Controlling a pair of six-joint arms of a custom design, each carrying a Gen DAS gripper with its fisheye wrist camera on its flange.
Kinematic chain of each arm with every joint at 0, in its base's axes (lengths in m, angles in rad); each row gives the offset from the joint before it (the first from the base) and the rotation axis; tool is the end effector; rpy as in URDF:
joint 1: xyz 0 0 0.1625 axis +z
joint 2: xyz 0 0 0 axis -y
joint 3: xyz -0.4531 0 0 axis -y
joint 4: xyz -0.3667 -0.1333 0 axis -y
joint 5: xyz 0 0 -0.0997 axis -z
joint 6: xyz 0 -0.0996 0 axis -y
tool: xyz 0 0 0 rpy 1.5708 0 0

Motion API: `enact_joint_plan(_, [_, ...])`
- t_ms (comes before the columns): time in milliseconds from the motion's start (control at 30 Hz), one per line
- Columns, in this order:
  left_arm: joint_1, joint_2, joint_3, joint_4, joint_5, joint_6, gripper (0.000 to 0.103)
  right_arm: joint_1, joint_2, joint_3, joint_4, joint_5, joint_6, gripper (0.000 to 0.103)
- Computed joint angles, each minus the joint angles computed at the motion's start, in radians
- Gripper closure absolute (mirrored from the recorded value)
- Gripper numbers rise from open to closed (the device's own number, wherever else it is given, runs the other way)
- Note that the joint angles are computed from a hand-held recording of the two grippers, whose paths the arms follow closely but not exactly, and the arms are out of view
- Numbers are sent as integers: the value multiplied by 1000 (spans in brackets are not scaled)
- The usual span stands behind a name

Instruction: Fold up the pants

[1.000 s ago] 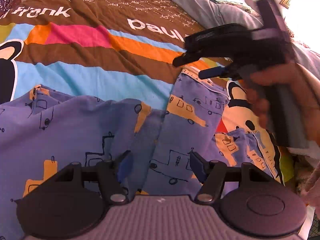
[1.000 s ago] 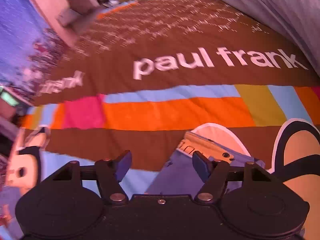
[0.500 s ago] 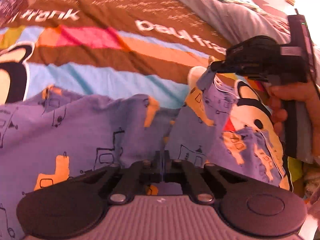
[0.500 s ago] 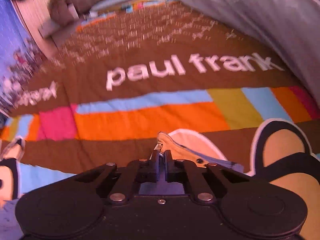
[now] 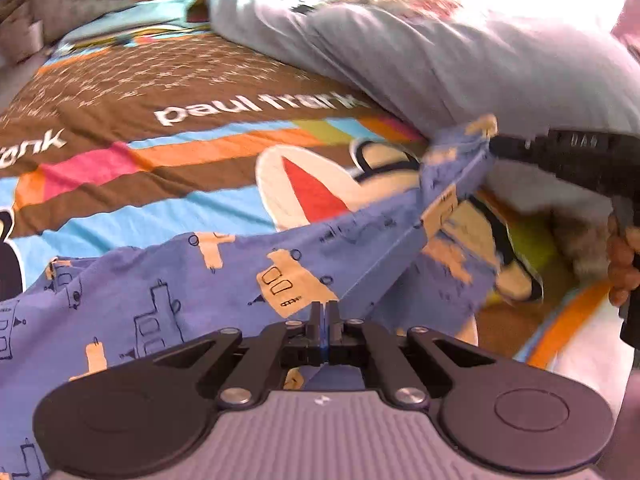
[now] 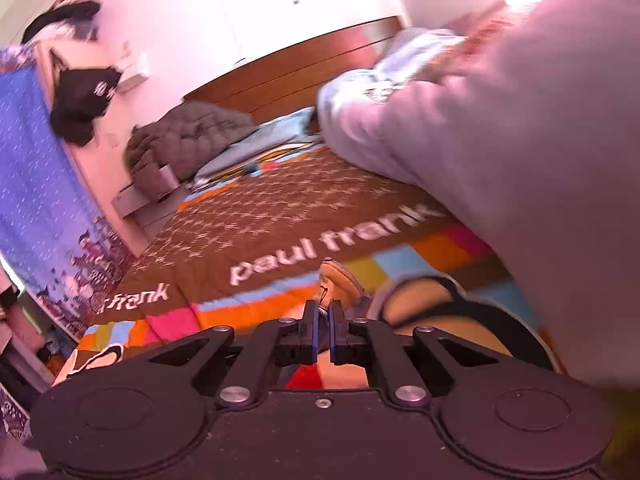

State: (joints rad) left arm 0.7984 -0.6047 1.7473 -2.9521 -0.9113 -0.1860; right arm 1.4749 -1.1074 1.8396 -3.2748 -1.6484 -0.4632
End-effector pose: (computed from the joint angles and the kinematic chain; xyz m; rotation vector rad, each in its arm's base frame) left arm -0.3078 -0.5944 0.0336 0.6443 2.5004 -0.6817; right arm 0.0663 -0.6227 0.3490 0.4097 -2.4890 1.2532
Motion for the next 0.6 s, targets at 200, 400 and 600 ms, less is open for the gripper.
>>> enact_joint_plan(200, [21,18,-23,161,-51,-23,103,-81,-15,111,-25,-90,73,91])
enact_joint_plan(400, [14,8,28,-9,-137,81,78,-118,-33,206,-157,-68,183,42])
enact_joint_plan(600, [-2,33,48,-105,-51,8,32,-137,-40,202,-159,-25,211,31])
